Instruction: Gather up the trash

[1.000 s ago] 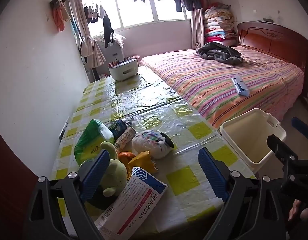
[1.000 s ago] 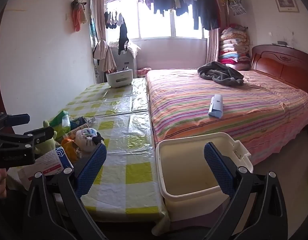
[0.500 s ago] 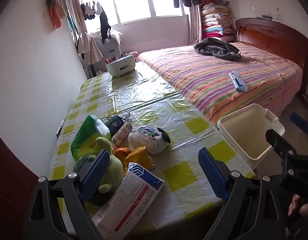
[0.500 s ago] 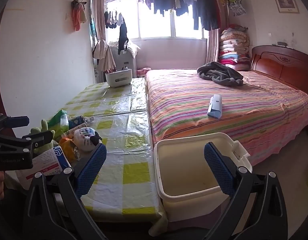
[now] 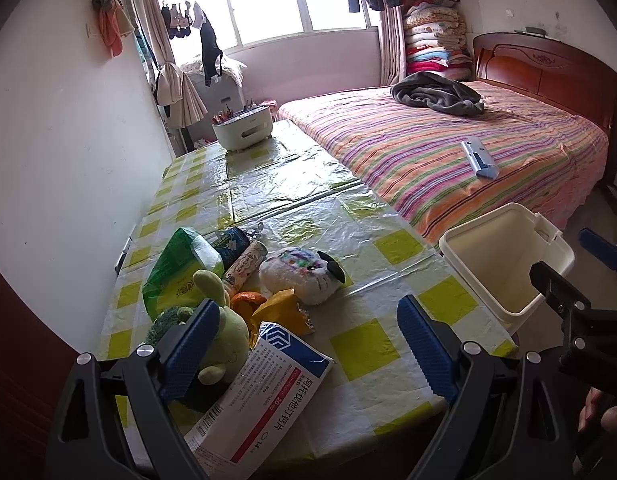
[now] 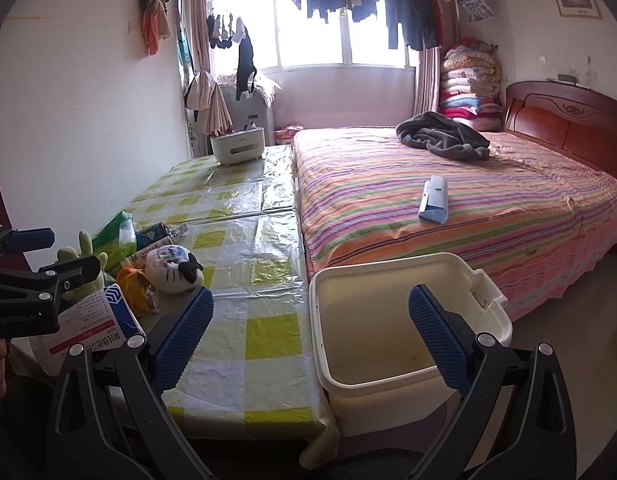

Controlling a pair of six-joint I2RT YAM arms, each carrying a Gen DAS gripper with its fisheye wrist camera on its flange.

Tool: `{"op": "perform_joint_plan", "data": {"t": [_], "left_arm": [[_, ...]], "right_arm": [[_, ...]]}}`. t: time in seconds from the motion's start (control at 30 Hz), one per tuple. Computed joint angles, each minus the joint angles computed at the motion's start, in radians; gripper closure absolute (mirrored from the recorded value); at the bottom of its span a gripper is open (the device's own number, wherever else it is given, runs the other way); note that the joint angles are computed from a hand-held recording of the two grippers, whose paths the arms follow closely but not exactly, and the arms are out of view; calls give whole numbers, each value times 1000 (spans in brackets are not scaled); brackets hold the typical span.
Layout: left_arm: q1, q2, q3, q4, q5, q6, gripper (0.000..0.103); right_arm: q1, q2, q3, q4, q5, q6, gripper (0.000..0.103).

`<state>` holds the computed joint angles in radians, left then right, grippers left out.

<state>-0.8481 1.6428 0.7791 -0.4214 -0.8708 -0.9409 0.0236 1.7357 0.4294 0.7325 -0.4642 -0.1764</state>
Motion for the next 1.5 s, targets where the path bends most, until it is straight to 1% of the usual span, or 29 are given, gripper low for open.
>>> {"op": "perform_joint_plan", "data": {"t": [0.23, 0.33, 0.47, 0.5, 0.67, 0.97, 1.5], "left_arm": [[4, 5, -3, 13, 7, 11, 15], [2, 4, -5, 12, 6, 5, 15], [0, -1, -9, 9, 1, 3, 15], [0, -5, -15, 14, 2, 4, 15], [3, -7, -16, 16, 10, 6, 15], [-13, 7, -1, -5, 5, -3, 15], [-12, 8, -4, 3, 6, -2, 15]], "right_arm": [[21, 3, -3, 0, 29, -11, 6], [26, 1, 1, -11, 58, -10, 6], [52, -2, 22, -44, 160, 15, 6], [64, -7, 32, -64, 206, 27, 6], [82, -21, 66, -124, 298, 54, 6], [92, -19, 85, -164, 317, 53, 6], [97, -2, 91, -168, 315, 53, 6]]}}
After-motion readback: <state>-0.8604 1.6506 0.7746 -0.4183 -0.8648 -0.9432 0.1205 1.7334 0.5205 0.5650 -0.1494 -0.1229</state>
